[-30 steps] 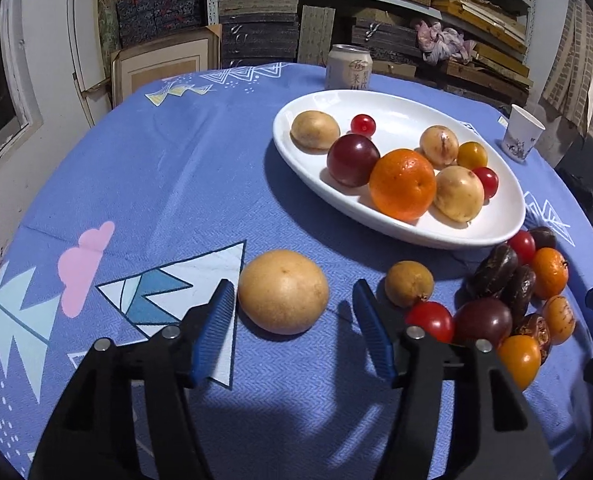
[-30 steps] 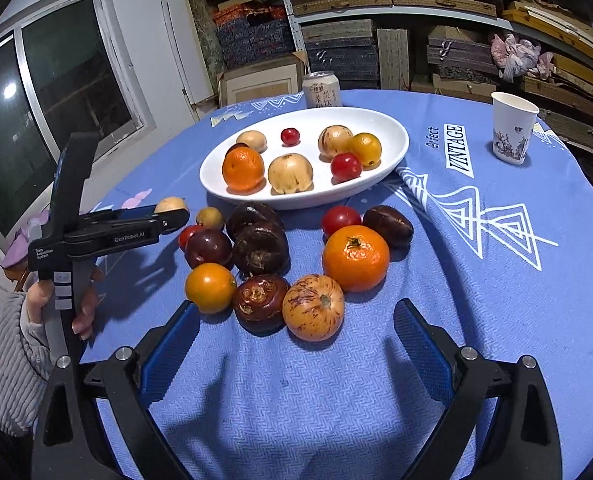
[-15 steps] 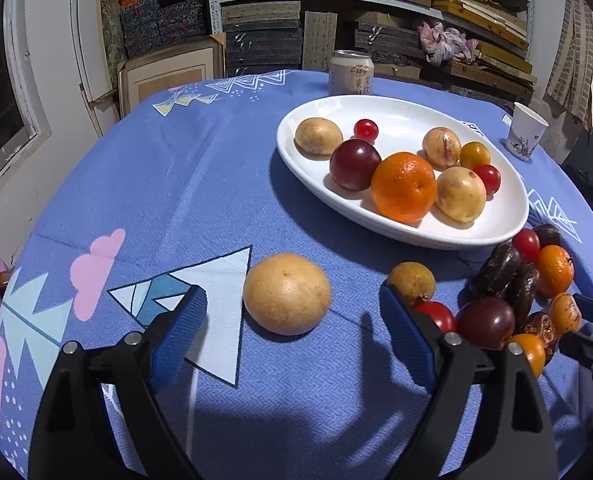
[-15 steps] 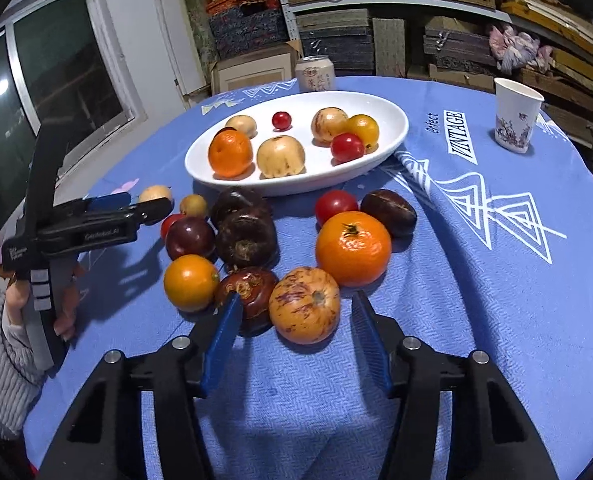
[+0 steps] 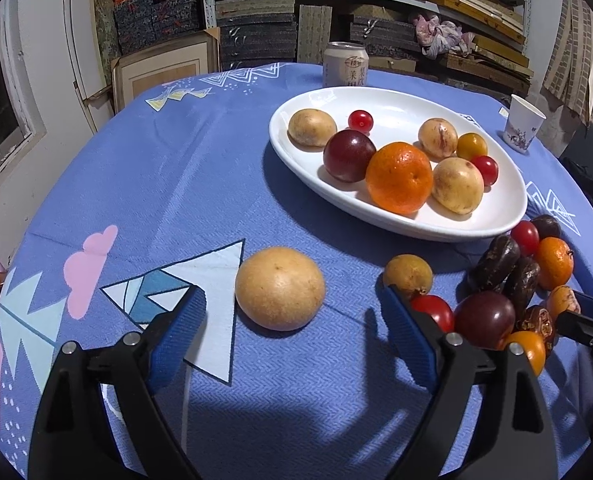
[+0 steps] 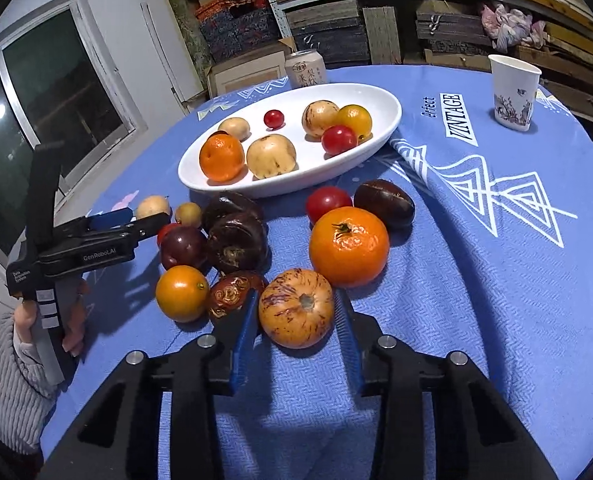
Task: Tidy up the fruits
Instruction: 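Grasp the mottled pink-tan fruit with the right gripper while the left gripper grasps a large tan fruit, then carry both fruits onto the white plate and open both grippers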
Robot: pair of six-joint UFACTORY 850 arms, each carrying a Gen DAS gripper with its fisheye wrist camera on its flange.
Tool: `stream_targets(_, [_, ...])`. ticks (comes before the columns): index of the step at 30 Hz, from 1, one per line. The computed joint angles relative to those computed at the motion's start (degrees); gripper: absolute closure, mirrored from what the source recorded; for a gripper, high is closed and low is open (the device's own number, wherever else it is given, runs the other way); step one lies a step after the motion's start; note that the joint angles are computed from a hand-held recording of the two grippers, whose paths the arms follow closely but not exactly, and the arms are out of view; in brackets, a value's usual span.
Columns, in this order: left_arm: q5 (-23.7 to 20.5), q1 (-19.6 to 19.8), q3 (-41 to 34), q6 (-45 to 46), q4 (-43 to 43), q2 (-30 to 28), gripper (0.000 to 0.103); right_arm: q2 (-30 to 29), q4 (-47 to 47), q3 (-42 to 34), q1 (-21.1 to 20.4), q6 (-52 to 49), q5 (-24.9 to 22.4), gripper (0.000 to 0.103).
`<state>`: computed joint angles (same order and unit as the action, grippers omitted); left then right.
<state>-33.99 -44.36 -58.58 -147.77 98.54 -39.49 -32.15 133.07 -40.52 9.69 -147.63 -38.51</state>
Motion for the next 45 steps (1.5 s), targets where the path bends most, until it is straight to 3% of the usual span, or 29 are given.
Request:
stream_targets(6, [1.63, 0.58, 1.16, -4.80, 5.55, 0.65, 0.017, 2.71, 6.74, 3.22, 1.01, -8.95, -2.52, 0.064])
stream_targets(16, [4.54, 2.91, 3.23, -15.18, 13.05, 1.54, 0.056, 3.03, 5.98, 3.28, 0.98, -8.62, -1.83, 0.064])
stream_targets(21, [3.61, 2.34, 2.95, -13.15, 10.85, 1.44, 0.057, 3.03, 8.69, 3.39, 1.90, -11.88, -1.08, 0.064])
stream_targets(27, [-2.95, -0.46, 3.75, -10.86, 8.32, 4.71, 0.057, 6.27, 8.79, 4.49, 0.30, -11.84, -4.56, 0.064])
stream_targets(31, [-2.53, 0.96, -1.04, -2.82, 5.26, 5.44, 0.057, 8.39, 5.72, 0.12, -0.43, -6.25, -2.46, 0.064])
stream_targets(35, [0.34, 3.85, -8.03, 2.32, 4.40, 3.64, 0.057, 8.16, 5.90, -4.67, 1.67, -6.89, 0.46, 0.064])
stream_targets(41, [7.34, 8.10, -19.55, 11.32, -1.61, -4.80, 0.057, -0.17, 4.68, -16.24, 4.20, -3.14, 6.17, 0.064])
stream_targets(45, [9.57, 9.89, -24.09, 17.28, -6.64, -8.89, 0.057, -8.45, -1.54, -28.03, 4.92, 7.08, 13.37, 0.064])
